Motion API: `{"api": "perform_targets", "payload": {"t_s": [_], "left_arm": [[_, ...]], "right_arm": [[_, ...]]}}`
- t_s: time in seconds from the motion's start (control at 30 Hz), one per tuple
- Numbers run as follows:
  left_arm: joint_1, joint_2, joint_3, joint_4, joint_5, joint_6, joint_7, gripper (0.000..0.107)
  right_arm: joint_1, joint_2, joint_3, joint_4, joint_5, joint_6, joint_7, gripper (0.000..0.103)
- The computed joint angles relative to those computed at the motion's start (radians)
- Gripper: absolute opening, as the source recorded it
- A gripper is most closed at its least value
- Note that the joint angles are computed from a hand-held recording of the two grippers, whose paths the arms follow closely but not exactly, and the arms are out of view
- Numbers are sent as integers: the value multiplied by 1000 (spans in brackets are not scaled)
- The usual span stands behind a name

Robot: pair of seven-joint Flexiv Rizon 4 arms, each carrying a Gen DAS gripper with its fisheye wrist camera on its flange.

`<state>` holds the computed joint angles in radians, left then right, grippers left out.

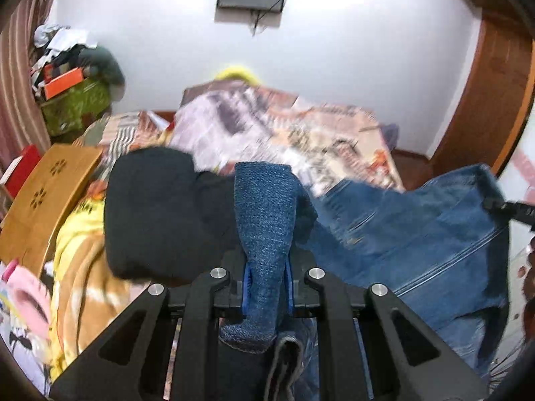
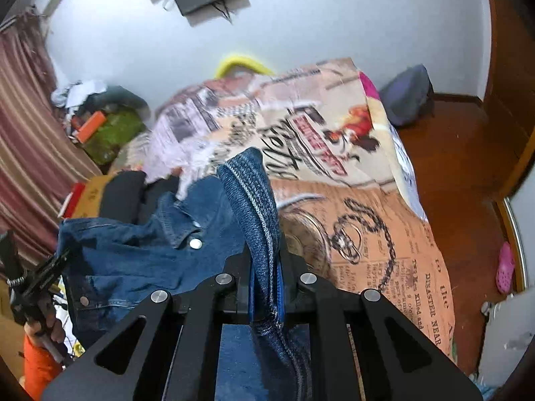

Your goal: Fold large clothes

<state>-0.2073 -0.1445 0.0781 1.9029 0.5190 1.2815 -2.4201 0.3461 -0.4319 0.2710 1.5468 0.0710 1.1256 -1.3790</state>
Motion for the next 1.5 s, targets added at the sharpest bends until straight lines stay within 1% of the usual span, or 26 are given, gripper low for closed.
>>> {"api": "perform_targets", "payload": {"t_s": [0.03, 0.1, 0.13, 0.2, 0.33, 0.43, 0.57, 0.67, 0.73, 0.8, 0.9, 0.93, 1.0, 1.07, 1.1, 1.2, 1.3, 1.33, 1.37, 1.4, 1.43, 1.47, 1.5], "left_arm": [[8, 0, -9, -9, -26, 13, 23, 15], [16, -8, -19, -28, -66, 24, 62, 15], [12, -4, -14, -28, -66, 21, 64, 15], [7, -27, -8, -64, -59, 1, 59, 15], [18, -76, 7, -79, -107, -4, 80, 15], [29, -125, 23, -84, -147, -19, 101, 15], [56, -188, 37, -73, -228, -22, 143, 15], [84, -230, 35, -45, -305, -3, 185, 16], [101, -256, 29, -28, -356, 13, 219, 17], [101, -274, 33, -16, -389, 23, 246, 20], [38, -305, 107, -36, -349, -5, 225, 23], [29, -309, 118, -38, -338, -1, 222, 26], [11, -309, 139, -39, -318, 8, 209, 26], [-17, -303, 166, -49, -289, -22, 188, 28], [-22, -300, 170, -52, -276, -32, 183, 29], [-45, -277, 188, -56, -217, -80, 153, 30], [-45, -241, 178, -46, -170, -125, 129, 30], [-41, -230, 171, -43, -156, -136, 124, 30], [-44, -215, 167, -41, -133, -154, 119, 32], [-48, -199, 162, -40, -108, -174, 113, 38], [-53, -183, 157, -40, -79, -193, 103, 43], [-56, -170, 151, -39, -52, -207, 90, 54], [-64, -151, 148, -36, -18, -223, 73, 61]], "right_arm": [[-3, 3, 6, -5, 5, 3, -7, 8], [16, 9, -13, -2, -25, 38, -1, 8], [22, 11, -20, 2, -36, 55, 9, 8], [21, -2, -22, -22, -45, 53, 13, 8], [33, -37, -58, -46, -91, 56, 64, 8], [29, -84, -77, -88, -117, 19, 100, 8], [25, -164, -100, -150, -150, -57, 140, 8], [-10, -223, -79, -209, -115, -129, 145, 8], [-32, -257, -67, -239, -84, -161, 146, 8], [-44, -271, -59, -244, -65, -176, 136, 8], [-47, -289, -55, -250, -54, -197, 116, 9], [-45, -292, -57, -248, -55, -200, 110, 10], [-31, -288, -72, -231, -72, -182, 105, 11], [-18, -279, -87, -213, -96, -170, 106, 13], [-13, -276, -92, -207, -108, -168, 105, 15], [7, -254, -116, -177, -150, -166, 125, 15], [11, -233, -122, -151, -171, -154, 143, 15], [14, -219, -126, -132, -180, -145, 152, 16], [19, -202, -132, -111, -193, -137, 161, 22], [19, -183, -132, -89, -203, -131, 163, 26], [17, -172, -130, -78, -209, -127, 162, 36], [14, -153, -125, -54, -212, -108, 158, 44], [15, -127, -125, -19, -220, -81, 158, 46]]}}
